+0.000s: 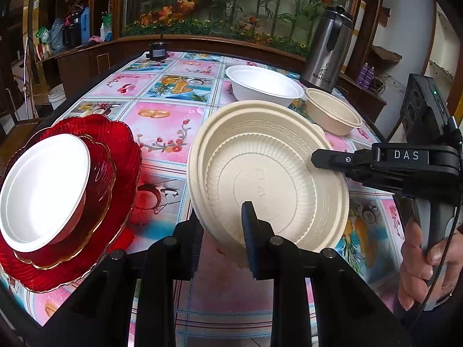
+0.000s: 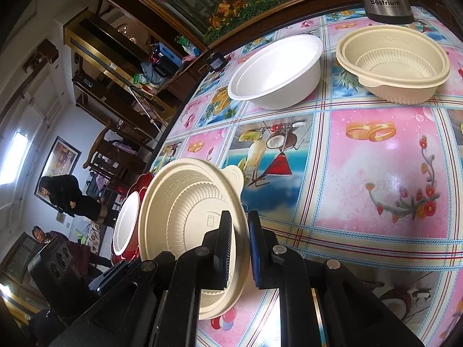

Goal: Organize plates and bowls
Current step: 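Carry the beige bowl with the left gripper and lower it onto the plate stack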

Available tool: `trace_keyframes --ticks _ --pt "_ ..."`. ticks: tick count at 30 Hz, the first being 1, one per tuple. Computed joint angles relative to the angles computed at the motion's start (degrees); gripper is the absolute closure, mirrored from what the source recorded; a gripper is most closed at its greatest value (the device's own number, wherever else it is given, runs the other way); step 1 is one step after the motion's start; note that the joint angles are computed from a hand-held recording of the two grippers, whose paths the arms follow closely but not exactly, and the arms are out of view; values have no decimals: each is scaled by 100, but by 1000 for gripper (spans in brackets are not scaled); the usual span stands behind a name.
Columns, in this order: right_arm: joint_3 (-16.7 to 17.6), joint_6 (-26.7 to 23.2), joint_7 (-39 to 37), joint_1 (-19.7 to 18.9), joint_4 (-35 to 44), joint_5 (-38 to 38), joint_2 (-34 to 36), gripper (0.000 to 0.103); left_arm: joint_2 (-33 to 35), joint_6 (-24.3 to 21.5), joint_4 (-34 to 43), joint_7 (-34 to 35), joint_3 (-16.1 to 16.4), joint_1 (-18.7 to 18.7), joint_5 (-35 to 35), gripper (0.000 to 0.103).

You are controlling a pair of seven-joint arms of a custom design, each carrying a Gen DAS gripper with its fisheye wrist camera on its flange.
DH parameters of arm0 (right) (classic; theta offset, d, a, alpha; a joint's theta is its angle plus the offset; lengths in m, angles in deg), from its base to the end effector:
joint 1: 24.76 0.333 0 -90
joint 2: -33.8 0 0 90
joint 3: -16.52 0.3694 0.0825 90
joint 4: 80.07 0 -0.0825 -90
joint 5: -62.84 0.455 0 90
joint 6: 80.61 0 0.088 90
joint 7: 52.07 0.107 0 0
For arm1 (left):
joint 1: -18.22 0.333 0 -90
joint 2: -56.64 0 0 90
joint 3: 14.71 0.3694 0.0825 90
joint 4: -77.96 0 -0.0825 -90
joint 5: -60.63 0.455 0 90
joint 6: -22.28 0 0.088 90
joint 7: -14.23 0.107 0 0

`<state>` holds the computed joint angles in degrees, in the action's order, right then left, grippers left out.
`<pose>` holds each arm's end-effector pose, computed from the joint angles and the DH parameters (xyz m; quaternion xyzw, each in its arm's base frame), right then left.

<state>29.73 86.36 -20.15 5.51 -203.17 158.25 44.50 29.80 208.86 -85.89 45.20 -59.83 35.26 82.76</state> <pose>0.4942 0.3806 0.3356 -0.6973 0.5801 0.0896 0.4114 0.3601 -0.2166 0.3502 -0.6785 0.6316 -0.3090 0.2130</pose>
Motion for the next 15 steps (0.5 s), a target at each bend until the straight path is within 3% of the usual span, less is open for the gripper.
trace_keyframes --ticks 15 --pt "-9 -45 -192 10 -1 168 -42 89 -205 6 -86 -21 112 -94 6 80"
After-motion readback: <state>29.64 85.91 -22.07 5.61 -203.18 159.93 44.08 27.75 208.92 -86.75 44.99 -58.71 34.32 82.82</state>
